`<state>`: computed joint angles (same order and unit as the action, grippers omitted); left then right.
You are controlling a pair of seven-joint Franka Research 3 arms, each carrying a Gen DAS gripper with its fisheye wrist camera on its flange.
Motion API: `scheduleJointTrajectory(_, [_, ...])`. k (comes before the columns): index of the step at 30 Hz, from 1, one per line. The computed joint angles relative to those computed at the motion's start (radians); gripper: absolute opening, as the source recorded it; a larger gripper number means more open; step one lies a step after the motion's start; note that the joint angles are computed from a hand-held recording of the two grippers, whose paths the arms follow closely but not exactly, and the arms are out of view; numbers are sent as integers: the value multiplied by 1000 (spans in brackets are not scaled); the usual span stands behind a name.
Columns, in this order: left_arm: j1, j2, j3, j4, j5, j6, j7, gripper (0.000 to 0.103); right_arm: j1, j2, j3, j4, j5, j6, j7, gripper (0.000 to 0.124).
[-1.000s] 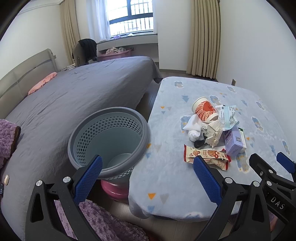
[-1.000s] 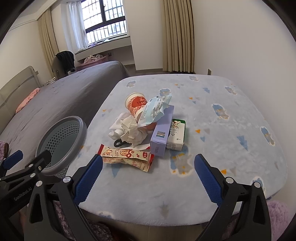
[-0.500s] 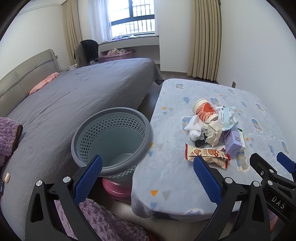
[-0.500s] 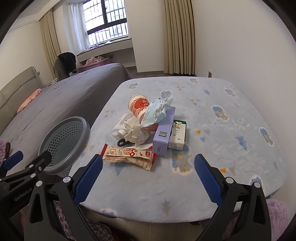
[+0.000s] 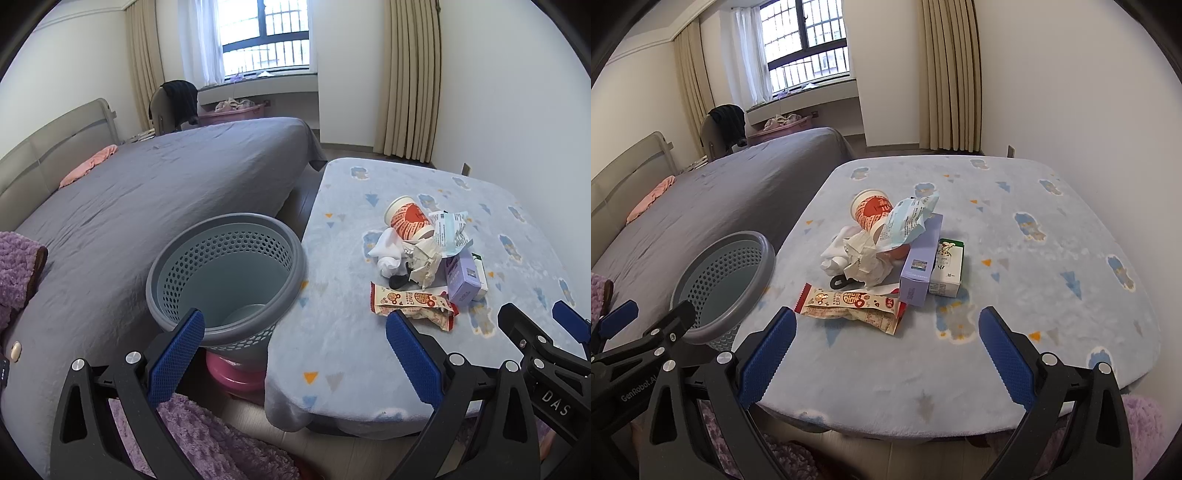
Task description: Collect trash
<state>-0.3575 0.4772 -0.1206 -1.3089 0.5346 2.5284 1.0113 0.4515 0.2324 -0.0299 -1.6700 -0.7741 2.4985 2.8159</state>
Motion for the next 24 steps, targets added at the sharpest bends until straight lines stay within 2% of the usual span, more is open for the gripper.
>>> scheduleJointTrajectory(12, [7,-8,-6,-19,-9,-6,6,97,-12,-10,5,-30,27,30,-20,95])
scheduleJointTrajectory(19, [-5,62,-8,69,-31,-65,39,97,-41,0,-6,-69,82,76,-50,95])
scheduleJointTrajectory(24, [-22,149,-6,185,-63,-135,77,97,-64,35,-19,-63,161,96,-106,95])
